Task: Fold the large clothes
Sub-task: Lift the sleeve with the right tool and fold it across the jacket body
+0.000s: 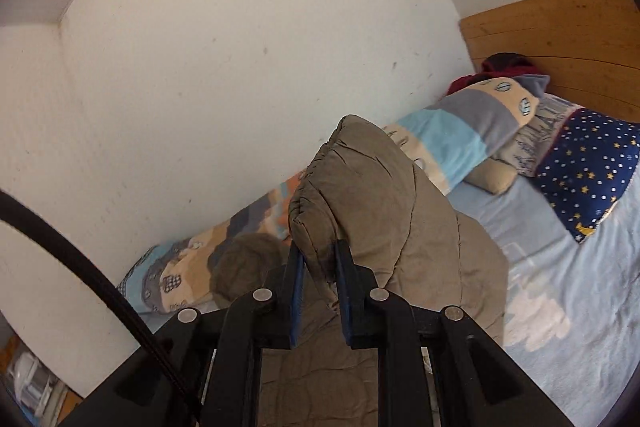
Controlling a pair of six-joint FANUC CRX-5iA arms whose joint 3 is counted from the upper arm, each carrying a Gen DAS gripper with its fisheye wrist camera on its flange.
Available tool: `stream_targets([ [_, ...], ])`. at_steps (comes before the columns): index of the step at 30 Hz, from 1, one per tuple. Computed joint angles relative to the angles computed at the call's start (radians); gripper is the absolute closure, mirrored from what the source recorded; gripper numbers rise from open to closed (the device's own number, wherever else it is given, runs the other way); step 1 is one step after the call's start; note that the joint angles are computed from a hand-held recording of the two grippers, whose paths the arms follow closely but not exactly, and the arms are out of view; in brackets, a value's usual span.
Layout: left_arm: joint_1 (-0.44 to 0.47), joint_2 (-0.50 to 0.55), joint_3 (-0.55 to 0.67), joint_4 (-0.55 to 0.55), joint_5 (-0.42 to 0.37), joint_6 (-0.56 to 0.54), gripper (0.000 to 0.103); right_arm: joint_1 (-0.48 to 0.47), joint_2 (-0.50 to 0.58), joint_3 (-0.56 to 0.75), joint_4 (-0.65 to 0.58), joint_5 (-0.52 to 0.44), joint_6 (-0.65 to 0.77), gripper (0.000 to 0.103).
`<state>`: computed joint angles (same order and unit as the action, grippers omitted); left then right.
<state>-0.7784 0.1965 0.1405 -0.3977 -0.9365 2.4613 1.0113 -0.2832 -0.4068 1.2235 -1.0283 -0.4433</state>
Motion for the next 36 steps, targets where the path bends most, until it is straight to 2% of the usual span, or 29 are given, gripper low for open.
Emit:
stream_targets([
  [5, 0.022, -0.031, -0.036, 0.007, 0.014, 0.015, 0.000, -0.001, 0.172, 0.131, -0.014, 0.137, 0.079, 0.086],
  [9, 0.042, -0.050, -0.059, 0.021, 0.023, 0.021, 0.000, 0.010, 0.314, 0.251, -0.078, 0.215, 0.189, 0.086],
  [15, 0.065, -0.072, -0.088, 0.035, 0.028, 0.032, 0.000, 0.030, 0.541, 0.449, -0.319, 0.276, 0.443, 0.087],
  [18, 0.073, -0.077, -0.095, 0.038, 0.027, 0.033, 0.000, 0.020, 0.611, 0.485, -0.473, 0.314, 0.571, 0.087],
  [22, 0.084, -0.086, -0.106, 0.048, 0.032, 0.032, 0.000, 0.018, 0.704, 0.563, -0.640, 0.301, 0.766, 0.087],
  [29, 0.089, -0.083, -0.108, 0.051, 0.031, 0.031, 0.000, 0.038, 0.792, 0.639, -0.765, 0.227, 0.904, 0.086],
  [32, 0.090, -0.081, -0.108, 0.049, 0.029, 0.031, 0.000, 0.023, 0.794, 0.649, -0.843, 0.250, 0.939, 0.077],
  [34, 0.091, -0.080, -0.107, 0.050, 0.028, 0.033, 0.000, 0.008, 0.774, 0.651, -0.929, 0.281, 0.995, 0.054],
  [36, 0.091, -0.079, -0.106, 0.051, 0.031, 0.036, 0.000, 0.000, 0.732, 0.616, -0.966, 0.345, 1.023, 0.046],
])
